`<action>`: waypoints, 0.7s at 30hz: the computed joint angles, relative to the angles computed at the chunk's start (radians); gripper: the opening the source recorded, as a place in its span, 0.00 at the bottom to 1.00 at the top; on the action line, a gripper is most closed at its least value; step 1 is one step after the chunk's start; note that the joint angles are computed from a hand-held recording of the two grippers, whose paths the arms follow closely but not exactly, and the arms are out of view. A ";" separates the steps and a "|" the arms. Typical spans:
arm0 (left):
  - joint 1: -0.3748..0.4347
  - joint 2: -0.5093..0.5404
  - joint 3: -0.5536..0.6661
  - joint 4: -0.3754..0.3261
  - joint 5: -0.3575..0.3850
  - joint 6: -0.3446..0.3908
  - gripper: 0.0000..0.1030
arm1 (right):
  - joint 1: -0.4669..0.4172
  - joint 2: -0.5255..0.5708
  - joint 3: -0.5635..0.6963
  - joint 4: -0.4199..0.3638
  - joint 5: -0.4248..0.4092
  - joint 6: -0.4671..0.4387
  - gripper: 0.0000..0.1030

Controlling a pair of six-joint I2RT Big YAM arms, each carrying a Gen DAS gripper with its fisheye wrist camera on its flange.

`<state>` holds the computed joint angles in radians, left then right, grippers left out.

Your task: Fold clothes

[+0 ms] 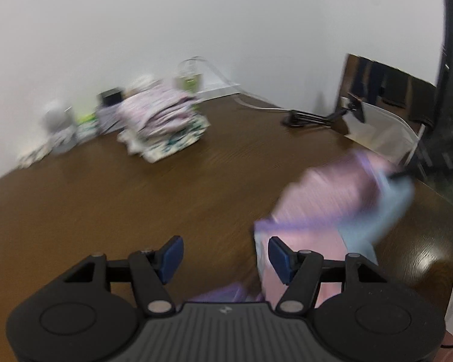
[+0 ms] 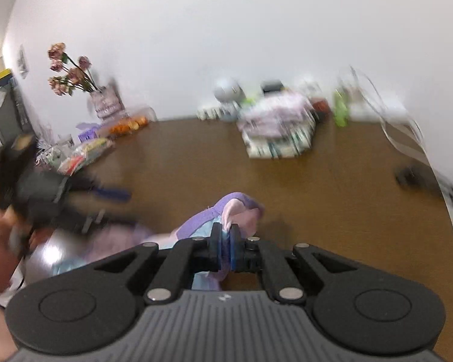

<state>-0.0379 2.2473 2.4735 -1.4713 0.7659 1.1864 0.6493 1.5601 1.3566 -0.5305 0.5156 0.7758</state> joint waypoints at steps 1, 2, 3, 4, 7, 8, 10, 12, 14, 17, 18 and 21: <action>-0.019 0.005 0.014 -0.011 -0.008 0.009 0.59 | 0.017 -0.015 -0.032 -0.004 0.001 0.053 0.04; -0.037 -0.002 -0.001 -0.014 -0.024 0.030 0.59 | 0.034 -0.029 -0.063 -0.005 0.002 0.103 0.04; -0.056 -0.011 -0.021 -0.015 -0.042 0.052 0.59 | 0.051 -0.040 -0.095 -0.003 0.011 0.156 0.04; -0.075 -0.018 -0.038 -0.017 -0.060 0.073 0.59 | 0.067 -0.049 -0.123 -0.002 0.024 0.208 0.04; -0.132 -0.033 -0.077 -0.039 -0.113 0.140 0.58 | 0.113 -0.070 -0.193 -0.003 0.062 0.354 0.04; -0.150 -0.035 -0.087 -0.058 -0.129 0.167 0.53 | 0.126 -0.076 -0.213 -0.001 0.073 0.396 0.04; -0.182 -0.053 -0.134 -0.067 -0.156 0.212 0.48 | 0.146 -0.083 -0.247 0.023 0.092 0.449 0.04; -0.206 -0.073 -0.180 -0.070 -0.175 0.275 0.41 | 0.154 -0.086 -0.268 0.051 0.102 0.462 0.04; -0.231 -0.103 -0.241 -0.046 -0.217 0.333 0.30 | 0.157 -0.088 -0.279 0.070 0.107 0.466 0.04; -0.257 -0.130 -0.303 -0.014 -0.266 0.387 0.26 | 0.160 -0.088 -0.276 0.064 0.104 0.459 0.04; -0.263 -0.131 -0.309 -0.018 -0.276 0.401 0.26 | 0.161 -0.089 -0.276 0.063 0.103 0.457 0.04; -0.275 -0.118 -0.301 -0.069 -0.300 0.444 0.26 | 0.167 -0.091 -0.278 0.066 0.104 0.450 0.04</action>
<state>-0.3128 2.1294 2.1730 -1.5401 0.4658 1.6308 0.8164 1.4692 1.0784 -0.4645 0.6196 1.2257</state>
